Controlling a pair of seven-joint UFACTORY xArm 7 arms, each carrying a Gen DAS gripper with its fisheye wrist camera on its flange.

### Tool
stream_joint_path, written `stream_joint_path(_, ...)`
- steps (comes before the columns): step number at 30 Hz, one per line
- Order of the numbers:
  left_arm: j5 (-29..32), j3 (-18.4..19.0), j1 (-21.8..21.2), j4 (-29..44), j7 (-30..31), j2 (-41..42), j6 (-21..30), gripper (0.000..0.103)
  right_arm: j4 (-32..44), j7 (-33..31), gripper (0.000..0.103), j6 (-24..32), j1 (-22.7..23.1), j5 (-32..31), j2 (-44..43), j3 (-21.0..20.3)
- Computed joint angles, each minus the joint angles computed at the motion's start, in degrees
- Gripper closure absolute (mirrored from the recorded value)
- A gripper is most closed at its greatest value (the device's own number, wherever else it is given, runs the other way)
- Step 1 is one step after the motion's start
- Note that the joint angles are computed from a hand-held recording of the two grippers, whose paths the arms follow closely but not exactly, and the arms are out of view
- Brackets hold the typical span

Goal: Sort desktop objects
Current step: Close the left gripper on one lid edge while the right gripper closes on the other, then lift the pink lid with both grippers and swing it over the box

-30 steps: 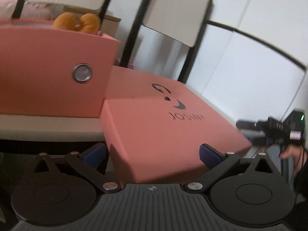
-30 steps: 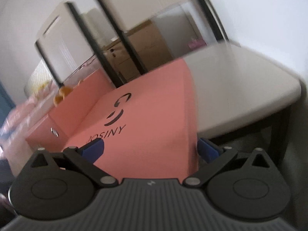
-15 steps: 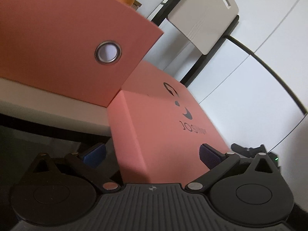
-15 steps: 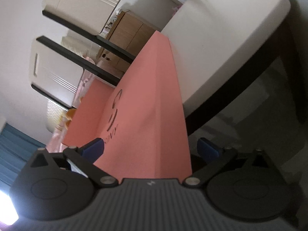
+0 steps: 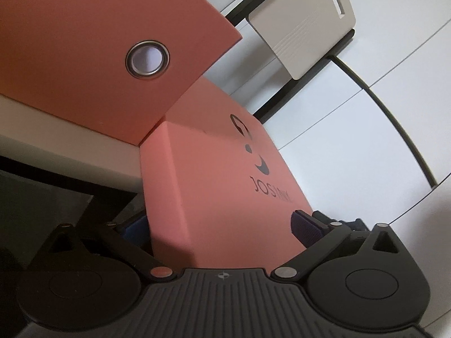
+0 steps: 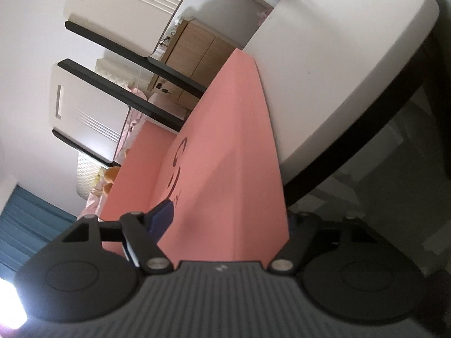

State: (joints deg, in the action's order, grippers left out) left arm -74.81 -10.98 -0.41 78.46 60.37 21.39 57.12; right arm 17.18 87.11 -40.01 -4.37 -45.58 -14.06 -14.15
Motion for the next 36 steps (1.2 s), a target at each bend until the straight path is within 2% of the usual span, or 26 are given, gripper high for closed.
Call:
stream_joint_path(3, 0.4, 0.2, -0.2, 0.2, -1.4, -0.3, -1.0, 0.018, -0.6, -0.6, 0.036, 2.4, 0.2, 0.5, -2.3, 0.4)
stream_joint_path(5, 0.6, 0.2, -0.3, -0.3, -0.8, -1.0, -2.0, 0.024, -1.0, -1.9, 0.037, 3.6, 1.0, 1.3, -4.0, 0.2)
stream_joint_path(9, -2.2, 0.1, 0.2, -1.3, 1.7, -2.7, -0.9, 0.024, -2.5, -5.5, 0.037, 6.1, 2.4, 3.3, -8.6, -0.4)
stream_joint_path(13, -4.2, 0.6, 0.4, -1.5, 3.3, -3.9, 1.2, 0.023, -4.5, -10.8, 0.037, 7.9, 2.2, 9.6, -13.2, 2.4)
stream_joint_path(18, -4.7, 1.3, 0.3, -0.4, 2.6, -4.2, 4.0, 0.023, -5.4, -16.0, 0.038, 10.2, 2.8, 15.5, -17.3, 4.3)
stream_joint_path(27, -5.7, 1.6, -0.3, -0.2, 2.6, -5.4, 4.5, 0.023, -5.7, -22.1, 0.038, 13.5, 5.5, 23.0, -21.8, 4.9)
stream_joint_path(36, -7.2, 1.8, -0.2, 2.4, 3.1, -5.3, 6.7, 0.023, -4.7, -28.5, 0.038, 14.6, 3.2, 32.5, -25.2, 11.4)
